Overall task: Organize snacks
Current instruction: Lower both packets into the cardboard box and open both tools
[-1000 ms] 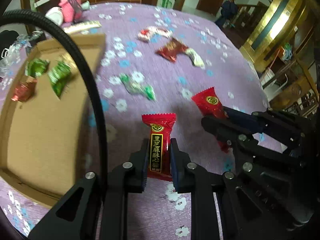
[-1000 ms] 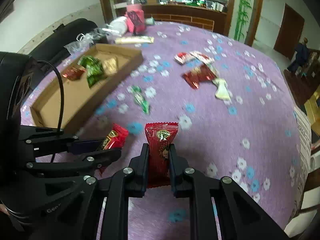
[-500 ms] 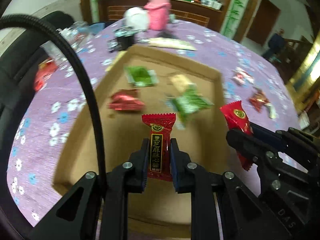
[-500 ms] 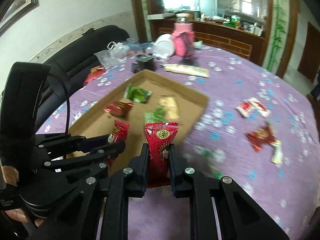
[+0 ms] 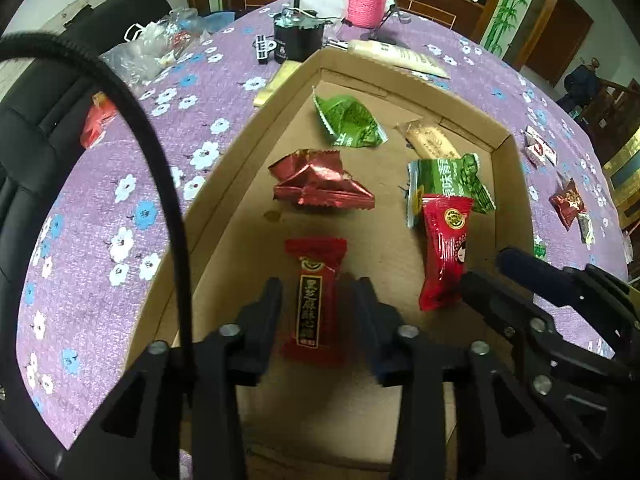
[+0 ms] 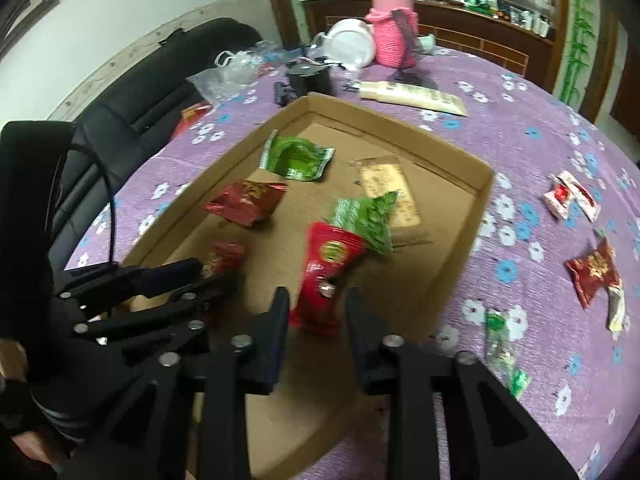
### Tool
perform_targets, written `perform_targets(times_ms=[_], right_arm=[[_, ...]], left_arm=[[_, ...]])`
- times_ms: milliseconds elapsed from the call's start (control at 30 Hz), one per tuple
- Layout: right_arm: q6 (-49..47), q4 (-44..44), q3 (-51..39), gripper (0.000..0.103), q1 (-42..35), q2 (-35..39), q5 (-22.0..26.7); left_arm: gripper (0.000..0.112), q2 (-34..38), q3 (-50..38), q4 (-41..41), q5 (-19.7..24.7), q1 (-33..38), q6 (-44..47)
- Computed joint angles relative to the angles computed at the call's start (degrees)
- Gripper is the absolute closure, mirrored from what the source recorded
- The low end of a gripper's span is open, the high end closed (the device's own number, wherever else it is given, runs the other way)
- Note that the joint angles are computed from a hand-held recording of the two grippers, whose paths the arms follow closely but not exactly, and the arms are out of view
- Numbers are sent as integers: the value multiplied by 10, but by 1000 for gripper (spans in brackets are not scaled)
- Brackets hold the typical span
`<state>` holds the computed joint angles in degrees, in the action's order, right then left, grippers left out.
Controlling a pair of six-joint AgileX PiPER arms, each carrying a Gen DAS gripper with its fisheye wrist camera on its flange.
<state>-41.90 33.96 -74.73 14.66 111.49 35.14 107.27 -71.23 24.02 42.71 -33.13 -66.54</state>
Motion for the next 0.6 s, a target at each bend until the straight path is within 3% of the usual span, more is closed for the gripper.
perform_targets(times_ms=[167, 267, 433, 600], right_arm=[[-38, 37, 17, 61, -20, -18, 12], [-63, 56, 33, 61, -31, -33, 17], [-108, 86, 54, 55, -60, -55, 25], [-150, 96, 77, 54, -98, -78, 26]], left_arm=[[63, -5, -2, 47, 31, -22, -64], [62, -2, -12, 84, 74, -44, -111], [62, -8, -15, 107, 79, -69, -156], [62, 24, -78, 115, 88, -101, -156]])
